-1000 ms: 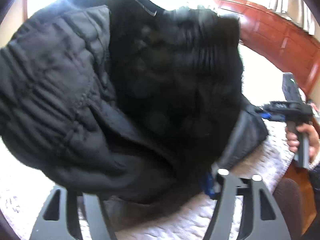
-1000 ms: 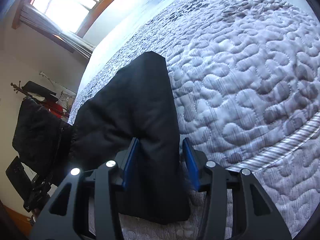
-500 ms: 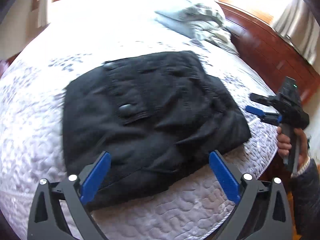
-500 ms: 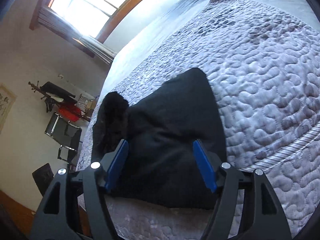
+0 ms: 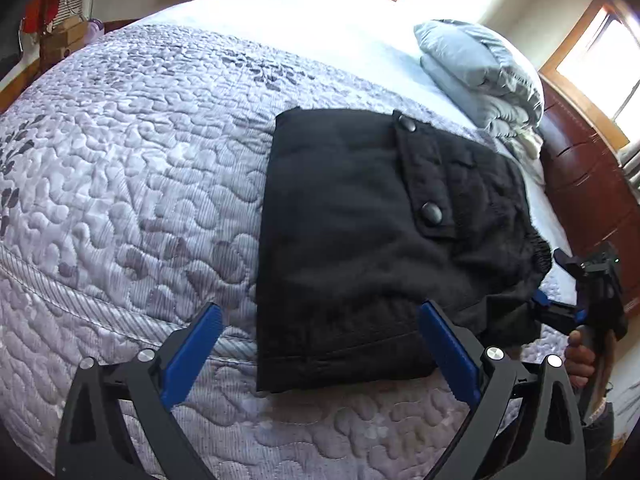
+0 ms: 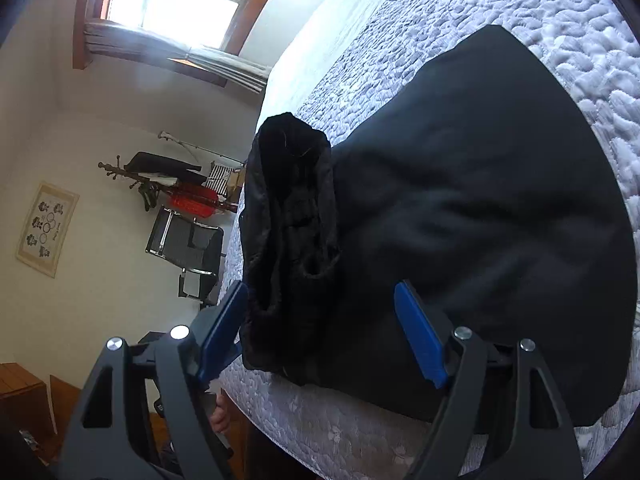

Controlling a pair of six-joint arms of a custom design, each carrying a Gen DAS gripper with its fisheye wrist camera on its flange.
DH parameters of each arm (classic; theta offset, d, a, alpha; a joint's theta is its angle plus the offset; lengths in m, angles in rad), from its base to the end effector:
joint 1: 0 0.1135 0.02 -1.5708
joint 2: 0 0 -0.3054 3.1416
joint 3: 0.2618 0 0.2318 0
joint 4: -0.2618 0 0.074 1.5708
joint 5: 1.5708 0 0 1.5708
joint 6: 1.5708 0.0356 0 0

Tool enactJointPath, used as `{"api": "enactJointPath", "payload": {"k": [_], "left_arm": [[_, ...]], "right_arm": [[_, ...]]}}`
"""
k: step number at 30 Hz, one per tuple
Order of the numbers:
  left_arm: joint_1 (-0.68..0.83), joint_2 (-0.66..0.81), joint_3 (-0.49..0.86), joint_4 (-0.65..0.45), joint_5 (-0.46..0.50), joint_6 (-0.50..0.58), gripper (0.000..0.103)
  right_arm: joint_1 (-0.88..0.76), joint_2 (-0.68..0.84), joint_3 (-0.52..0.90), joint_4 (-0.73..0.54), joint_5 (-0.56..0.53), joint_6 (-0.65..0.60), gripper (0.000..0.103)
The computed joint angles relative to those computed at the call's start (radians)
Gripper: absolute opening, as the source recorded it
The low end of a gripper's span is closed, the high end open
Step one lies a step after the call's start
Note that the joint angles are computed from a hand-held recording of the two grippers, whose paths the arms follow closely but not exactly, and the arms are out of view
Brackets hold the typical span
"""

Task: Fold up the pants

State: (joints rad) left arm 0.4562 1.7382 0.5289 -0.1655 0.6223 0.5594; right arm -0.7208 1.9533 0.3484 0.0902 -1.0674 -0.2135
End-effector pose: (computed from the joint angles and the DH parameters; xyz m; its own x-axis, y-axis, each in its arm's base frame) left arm 0.2122 0.0810 0.1255 -0.8822 0.0474 -0.4685 0.2503 0.8899 -0.3813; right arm 0.1644 -0.1029 0.0800 -0.7927 0.5603 -0.2401 0.1162 0.5255 0.8428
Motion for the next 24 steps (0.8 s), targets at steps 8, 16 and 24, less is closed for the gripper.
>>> {"api": "enactJointPath", "payload": {"k": [8, 16, 24], "left_arm": [[0.014, 0.042, 0.028, -0.038, -0.009, 0.018, 0.099], [0.045, 0.068, 0.066, -0.086, -0.007, 0.057, 0.099], [0.071, 0.081, 0.082, -0.117, -0.011, 0.097, 0.1]], "right_arm": [[0.1, -0.049, -0.024, 0.109, 0.027, 0.121, 0.081], [0.169, -0.045, -0.038, 0.211, 0.039, 0.215, 0.081], [0.192, 0.008, -0.025, 0.264, 0.022, 0.24, 0.081]]}}
